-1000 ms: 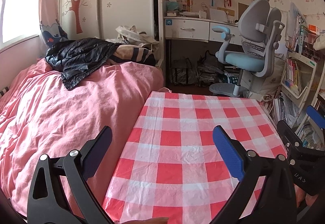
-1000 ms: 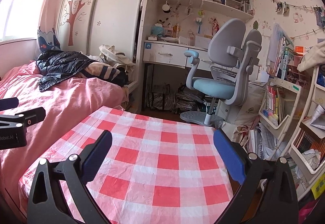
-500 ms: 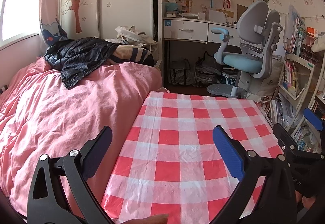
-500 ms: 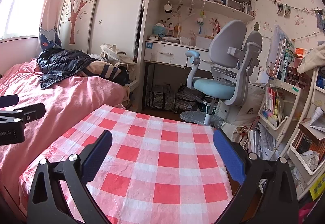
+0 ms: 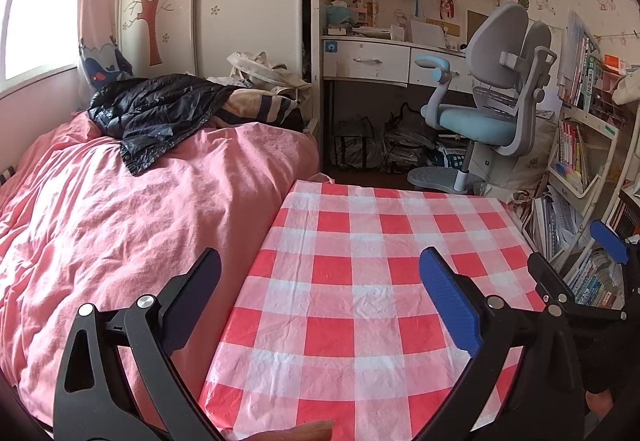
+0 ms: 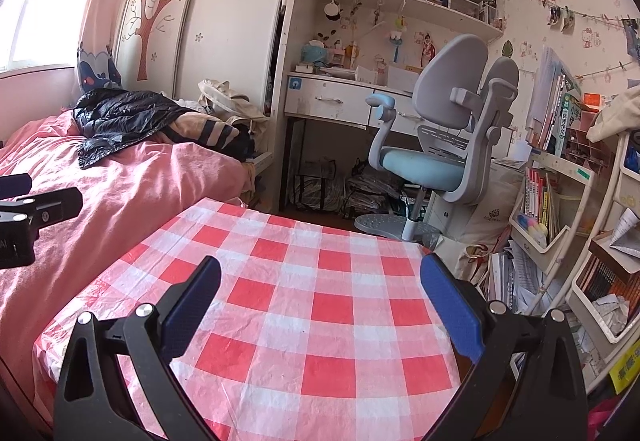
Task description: Collect trash
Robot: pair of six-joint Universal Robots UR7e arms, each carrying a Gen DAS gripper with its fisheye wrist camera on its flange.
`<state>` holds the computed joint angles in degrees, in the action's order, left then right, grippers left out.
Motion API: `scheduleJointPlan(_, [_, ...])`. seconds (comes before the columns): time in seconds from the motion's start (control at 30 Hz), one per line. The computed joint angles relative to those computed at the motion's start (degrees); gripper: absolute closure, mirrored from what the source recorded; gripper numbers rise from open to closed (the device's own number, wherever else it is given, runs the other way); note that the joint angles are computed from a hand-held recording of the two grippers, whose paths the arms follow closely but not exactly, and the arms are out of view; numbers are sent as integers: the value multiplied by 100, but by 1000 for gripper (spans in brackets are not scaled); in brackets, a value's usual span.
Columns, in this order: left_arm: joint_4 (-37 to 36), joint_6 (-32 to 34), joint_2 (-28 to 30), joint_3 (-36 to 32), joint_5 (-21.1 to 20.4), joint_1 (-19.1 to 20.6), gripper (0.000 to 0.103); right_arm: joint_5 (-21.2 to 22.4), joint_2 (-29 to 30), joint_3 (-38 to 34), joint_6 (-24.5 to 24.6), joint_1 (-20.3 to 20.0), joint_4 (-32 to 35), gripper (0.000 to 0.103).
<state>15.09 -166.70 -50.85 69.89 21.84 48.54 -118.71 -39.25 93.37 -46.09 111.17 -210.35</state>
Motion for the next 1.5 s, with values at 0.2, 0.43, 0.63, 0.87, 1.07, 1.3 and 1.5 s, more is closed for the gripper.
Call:
scheduleJointPlan(0.2, [-1,0,-1,-1,3,3,7,-1,5,-1,0,-3,0,7])
scheduleJointPlan(0.43, [0,-2,-2,-1,6,5,7,-8,9,-6,-8,0,4,7])
scheduleJointPlan(0.63, [4,-12,8,-12,2,2,7,-13,17,-13,-11,1,-8,7])
scheduleJointPlan(0.87, [-11,9,-3,-7,17,13,7,46,23,-64,-53,-61,-36,7])
scheduleJointPlan(1.07, [3,-1,4,-19,17,17,7,125,68,-121,-185,-79,-289,7])
scheduleJointPlan(1.3, [28,-13,23,-40,18,24,7,197,100,-160,-283,-88,-368,7])
scheduleJointPlan(1.5, [145,-47,148,-180,-23,46,7,206,83,-188,-267,-118,-274,7])
